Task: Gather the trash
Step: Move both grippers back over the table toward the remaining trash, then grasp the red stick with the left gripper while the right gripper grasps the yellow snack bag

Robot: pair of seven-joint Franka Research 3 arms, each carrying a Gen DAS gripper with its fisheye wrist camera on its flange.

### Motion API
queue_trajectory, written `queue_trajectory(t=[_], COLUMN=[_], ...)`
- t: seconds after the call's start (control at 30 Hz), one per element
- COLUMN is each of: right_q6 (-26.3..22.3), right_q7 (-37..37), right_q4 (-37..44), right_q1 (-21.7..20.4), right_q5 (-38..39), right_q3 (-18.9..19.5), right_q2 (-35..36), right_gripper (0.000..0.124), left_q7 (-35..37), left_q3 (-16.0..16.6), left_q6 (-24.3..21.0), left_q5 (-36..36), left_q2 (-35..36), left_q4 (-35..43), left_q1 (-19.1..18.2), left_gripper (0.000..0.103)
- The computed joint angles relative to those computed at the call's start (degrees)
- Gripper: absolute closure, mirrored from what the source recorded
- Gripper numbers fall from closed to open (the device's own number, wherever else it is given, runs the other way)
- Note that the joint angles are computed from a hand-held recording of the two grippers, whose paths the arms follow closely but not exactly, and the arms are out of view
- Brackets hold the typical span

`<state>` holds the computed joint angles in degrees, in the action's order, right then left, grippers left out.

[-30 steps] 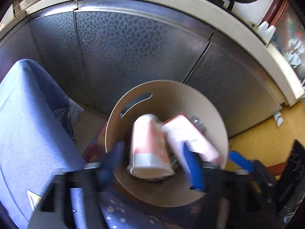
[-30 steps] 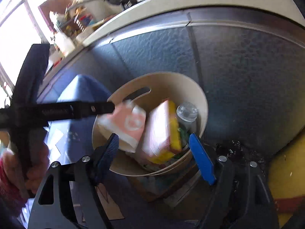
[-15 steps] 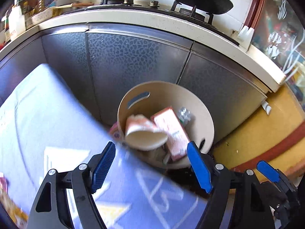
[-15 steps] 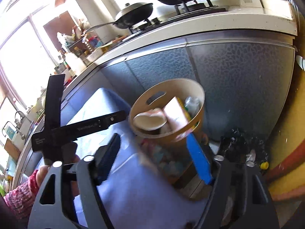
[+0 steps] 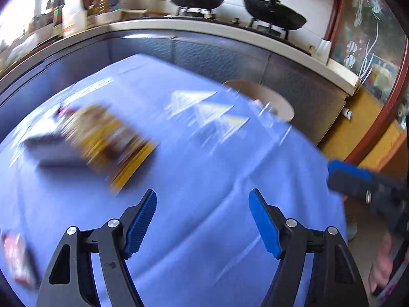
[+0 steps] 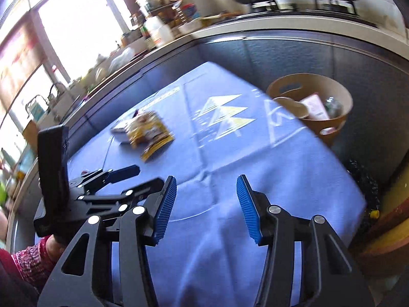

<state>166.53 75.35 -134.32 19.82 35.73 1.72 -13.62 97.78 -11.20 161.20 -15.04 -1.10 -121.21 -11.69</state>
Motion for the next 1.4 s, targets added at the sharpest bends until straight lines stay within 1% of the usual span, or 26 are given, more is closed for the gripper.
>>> queue_trajectory(t=[0.1, 0.17, 0.27, 0.37, 0.43, 0.5, 0.53, 0.6, 0.67, 0.77, 0.8, 0.83, 0.87, 0.9, 0.93, 1.0, 1.03, 1.07, 1.1, 1.13, 1.2, 1.23, 1.27, 1.33, 1.4], right_q6=[-1.5, -2.3, -4.2, -7.3, -9.7, -11.3, -11.7, -12.0, -12.4, -12.6, -12.7, -14.3, -18.3, -23.0, -26.4, -29.3, -30.0, -30.6, -30.6, -29.9, -28.5, -28.7, -27.2, -28.5, -30.0], right_q7=[-1.3, -3.5, -6.6, -9.6, -9.9, -9.2, -9.1, -8.8, -8.3, -6.7, -5.6, -3.8, -3.0, -3.7, -4.4, -4.8, -5.1, -4.9, -4.8, -5.1, -6.4, -7.8, -10.0, -14.3, -19.0], right_q4=[1.8, 3.4, 6.5, 11.1, 14.4, 17.7, 19.5, 22.5, 26.7, 34.3, 37.4, 41.0, 45.9, 50.7, 54.7, 58.6, 59.6, 60.7, 60.8, 59.9, 57.0, 55.7, 52.4, 49.2, 46.6], right_q1=[2.0, 3.5, 4.8, 5.1, 4.5, 4.2, 4.2, 4.1, 4.4, 5.4, 5.8, 6.1, 5.5, 4.5, 4.5, 6.5, 7.3, 8.6, 9.7, 10.5, 10.5, 9.7, 8.6, 6.5, 4.7], right_q5=[1.3, 4.0, 7.6, 11.2, 10.5, 8.0, 6.9, 4.8, 1.5, -7.0, -9.8, -12.0, -12.1, -10.8, -11.1, -15.4, -16.9, -19.3, -21.5, -23.0, -23.3, -21.7, -19.2, -13.7, -7.6], right_q3=[0.5, 0.8, 1.6, 2.8, 3.9, 5.1, 5.6, 6.4, 7.0, 6.8, 6.4, 6.0, 6.5, 7.6, 8.3, 7.6, 7.3, 6.7, 6.1, 5.8, 6.4, 7.6, 9.0, 11.6, 13.5], right_q2=[1.8, 3.5, 6.5, 10.8, 13.7, 16.3, 17.6, 19.7, 22.4, 27.0, 28.8, 30.8, 33.3, 35.9, 38.3, 41.4, 42.4, 43.7, 44.5, 44.6, 43.9, 43.4, 41.7, 39.5, 37.5], right_gripper=[0.075, 0.074, 0.073, 0.073, 0.073, 0.073, 0.073, 0.073, 0.073, 0.073, 0.073, 0.072, 0.072, 0.072, 0.073, 0.077, 0.083, 0.086, 0.090, 0.091, 0.091, 0.091, 0.091, 0.091, 0.091], left_q7=[1.5, -0.5, -2.2, -4.2, -6.3, -9.1, -10.3, -11.6, -11.3, -8.1, -6.0, -2.9, -0.9, 1.3, 3.7, 7.2, 9.6, 11.0, 12.2, 12.8, 13.4, 14.3, 15.8, 16.8, 16.1], left_q3=[1.5, 2.7, 6.2, 9.9, 12.3, 13.6, 15.1, 18.3, 20.6, 24.1, 25.6, 27.5, 28.2, 28.8, 29.6, 30.4, 31.6, 32.2, 32.4, 31.8, 31.8, 32.2, 32.9, 32.6, 30.5], left_q6=[0.6, 1.0, 1.1, -0.4, -1.2, -2.1, -2.4, -2.7, -2.8, -2.7, -3.1, -4.1, -5.2, -6.5, -7.7, -9.7, -11.4, -13.0, -13.6, -12.6, -13.9, -14.8, -16.0, -16.8, -15.4], left_q5=[-3.2, -1.8, -1.8, -1.3, -0.9, 0.4, 0.2, -1.2, -2.6, -6.7, -9.2, -12.8, -15.6, -18.4, -21.8, -27.5, -31.4, -34.3, -36.9, -38.6, -41.9, -44.7, -47.8, -50.7, -49.9], left_q2=[-5.7, -9.7, -15.9, -21.3, -24.6, -26.8, -28.0, -29.2, -28.9, -26.4, -25.5, -24.3, -23.2, -22.5, -21.9, -21.4, -21.3, -20.8, -20.8, -20.9, -20.3, -20.1, -19.8, -19.0, -18.3], left_q4=[-6.9, -11.4, -17.7, -22.4, -25.1, -26.8, -27.8, -28.6, -28.1, -25.6, -24.5, -23.0, -21.7, -20.7, -20.0, -19.4, -19.2, -19.0, -19.2, -19.4, -18.8, -18.6, -18.3, -17.8, -17.1], left_q1=[0.0, 0.2, -0.2, 0.5, 2.0, 4.5, 5.6, 6.4, 6.3, 4.0, 2.3, 0.0, -1.4, -2.7, -4.3, -5.9, -7.1, -7.6, -7.6, -7.3, -6.6, -6.4, -6.3, -5.4, -3.9], left_gripper=[0.029, 0.029, 0.029, 0.029, 0.029, 0.030, 0.030, 0.030, 0.030, 0.030, 0.031, 0.033, 0.035, 0.036, 0.037, 0.037, 0.037, 0.037, 0.036, 0.036, 0.035, 0.030, 0.025, 0.025, 0.031])
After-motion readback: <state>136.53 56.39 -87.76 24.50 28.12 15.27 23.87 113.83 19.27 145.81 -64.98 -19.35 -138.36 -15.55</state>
